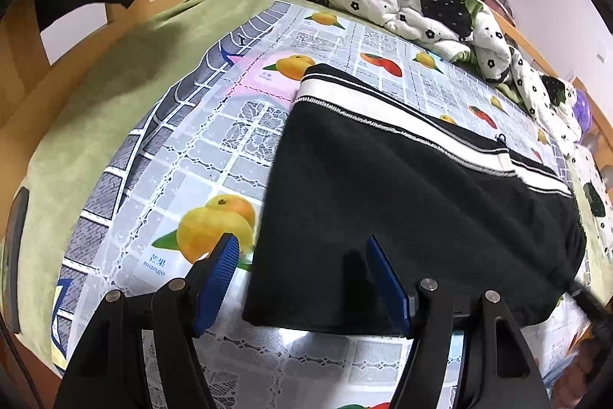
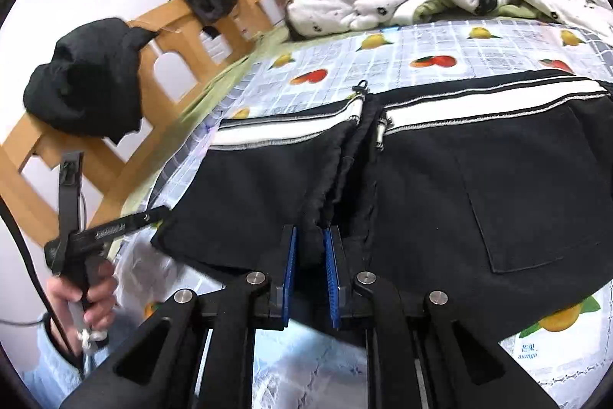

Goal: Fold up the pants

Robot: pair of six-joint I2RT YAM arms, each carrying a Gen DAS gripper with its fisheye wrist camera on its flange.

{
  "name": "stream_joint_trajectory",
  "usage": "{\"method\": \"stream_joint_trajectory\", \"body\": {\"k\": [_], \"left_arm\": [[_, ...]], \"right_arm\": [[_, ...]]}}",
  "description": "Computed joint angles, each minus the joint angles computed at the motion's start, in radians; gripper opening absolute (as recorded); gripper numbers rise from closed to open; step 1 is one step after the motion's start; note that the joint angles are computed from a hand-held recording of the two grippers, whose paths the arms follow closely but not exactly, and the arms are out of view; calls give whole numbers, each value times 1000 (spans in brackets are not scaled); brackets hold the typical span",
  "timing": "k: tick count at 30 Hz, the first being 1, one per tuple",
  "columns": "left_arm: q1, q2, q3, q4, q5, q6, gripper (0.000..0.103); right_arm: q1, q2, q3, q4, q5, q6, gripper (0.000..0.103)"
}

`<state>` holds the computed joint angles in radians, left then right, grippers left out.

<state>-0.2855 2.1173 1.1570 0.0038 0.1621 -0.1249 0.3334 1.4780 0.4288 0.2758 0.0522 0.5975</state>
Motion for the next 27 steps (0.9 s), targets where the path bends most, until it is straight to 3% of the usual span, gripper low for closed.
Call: {"method": "stream_joint_trajectory", "body": {"k": [3, 6, 8, 12, 20, 21, 22, 23, 24, 26, 27], "left_arm": [[9, 11, 13, -15, 38, 3, 67], [9, 15, 10, -24, 24, 14, 67], [9, 20, 8, -35, 14, 16, 67], [17, 103, 108, -165, 29, 13, 67], [2, 118, 114, -147, -6, 20, 73], [2, 118, 111, -141, -8, 24, 73], [2, 120, 113, -140, -7, 26, 73], [2, 120, 112, -138, -7, 27, 74], [3, 121, 115, -139, -6, 31, 74], [2, 125, 119, -142, -9, 38, 74], [-1, 128, 123, -146, -16, 39, 75]], "right_arm": [[40, 225, 104, -40, 82, 14, 18], [62, 255, 131, -58, 119, 7, 34], [63, 202, 130, -95, 117, -18, 34], [3, 150, 167, -132, 120, -84, 35], [-104, 345, 415, -195, 66, -215, 35], [-106, 394, 457, -201, 65, -232, 32], [-104, 428, 480, -199, 67, -242, 11], [-101, 458, 505, -202, 67, -255, 5], [-89, 469, 509, -192, 95, -274, 5], [-83, 421, 426, -58, 168, -266, 5], [-98, 404, 403, -33, 149, -236, 5]]}}
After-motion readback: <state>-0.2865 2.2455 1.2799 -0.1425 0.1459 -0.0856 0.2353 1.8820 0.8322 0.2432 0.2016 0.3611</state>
